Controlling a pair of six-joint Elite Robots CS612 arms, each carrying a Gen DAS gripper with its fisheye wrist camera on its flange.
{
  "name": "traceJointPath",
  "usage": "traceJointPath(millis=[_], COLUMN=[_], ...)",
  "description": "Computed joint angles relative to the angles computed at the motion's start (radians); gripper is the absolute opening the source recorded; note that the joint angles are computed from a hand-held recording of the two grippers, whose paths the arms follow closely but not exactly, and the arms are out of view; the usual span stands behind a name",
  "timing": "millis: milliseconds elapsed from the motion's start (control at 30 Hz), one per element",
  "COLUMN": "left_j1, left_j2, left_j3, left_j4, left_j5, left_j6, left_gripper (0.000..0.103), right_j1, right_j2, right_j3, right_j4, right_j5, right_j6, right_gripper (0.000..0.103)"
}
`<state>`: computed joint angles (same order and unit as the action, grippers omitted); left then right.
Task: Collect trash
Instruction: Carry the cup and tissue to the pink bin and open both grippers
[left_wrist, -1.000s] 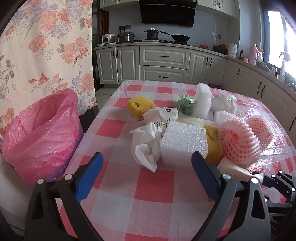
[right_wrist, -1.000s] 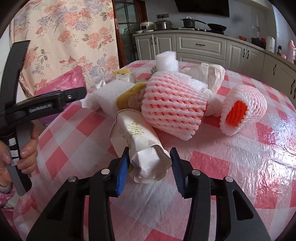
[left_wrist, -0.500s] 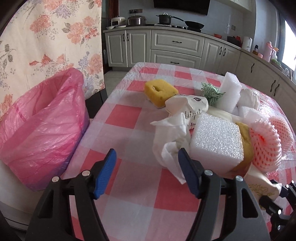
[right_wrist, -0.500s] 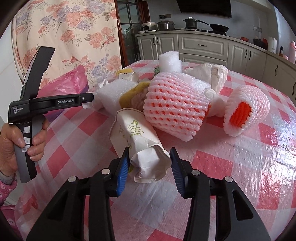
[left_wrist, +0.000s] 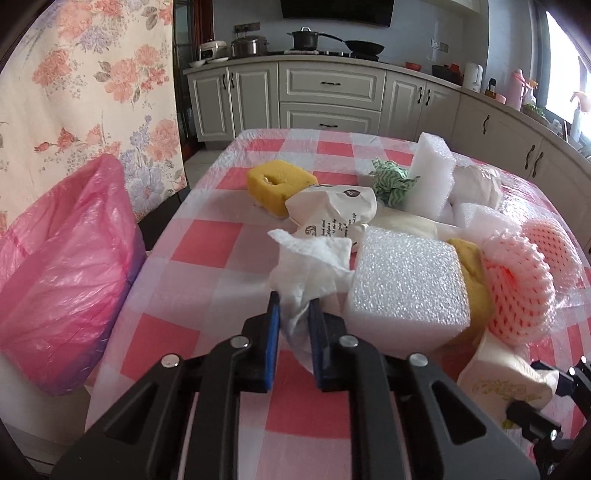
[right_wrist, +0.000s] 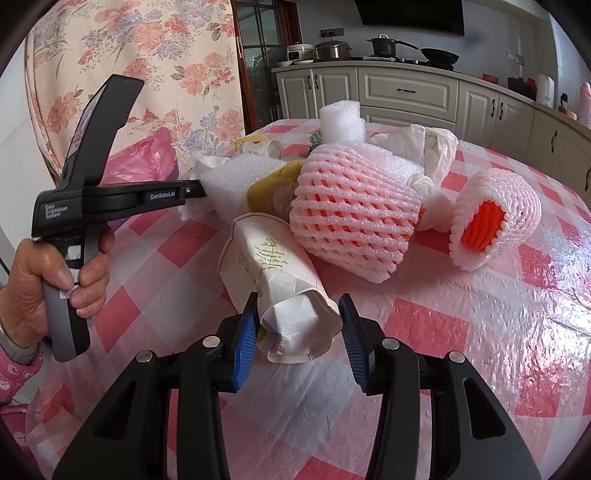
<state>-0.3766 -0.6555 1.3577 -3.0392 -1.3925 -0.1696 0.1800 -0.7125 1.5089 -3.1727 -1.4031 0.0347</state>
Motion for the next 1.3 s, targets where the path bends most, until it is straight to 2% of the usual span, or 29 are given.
traceJointPath(millis=[267, 433, 733, 1000, 1300], left_j1=[-0.009, -0.010, -0.017, 0.009, 0.045], left_j2=[-0.065, -0.110, -0.166, -0.203, -0.219], left_j3=[0.134, 0.213, 0.315, 0.368, 0.380], left_j4=[-0.138, -0.221, -0.347, -0.397, -0.417], left_j5=[0.046, 0.047, 0.084, 0.133, 0.184], left_j6=[0.007, 0.007, 0.022, -0.009, -0.036], left_gripper=[0.013, 0.013, 0.014, 0.014, 0.014], right_j1=[0.010, 0.020, 0.045, 0.072, 0.101], right_j2=[-0.016, -0.028, -0.036, -0.015, 0.050], right_j3=[0.023, 0.037, 0.023, -0.045, -0.207], right_j4=[-0.048, -0.081, -0.125, -0.123, -0.045], right_j5=[0.001, -0.007, -0.023, 0.004, 0.062], right_j6=[-0.001, -0.007, -0.037, -0.085, -0.103], right_gripper=[0.044, 0.044, 0.044, 0.044, 0.044])
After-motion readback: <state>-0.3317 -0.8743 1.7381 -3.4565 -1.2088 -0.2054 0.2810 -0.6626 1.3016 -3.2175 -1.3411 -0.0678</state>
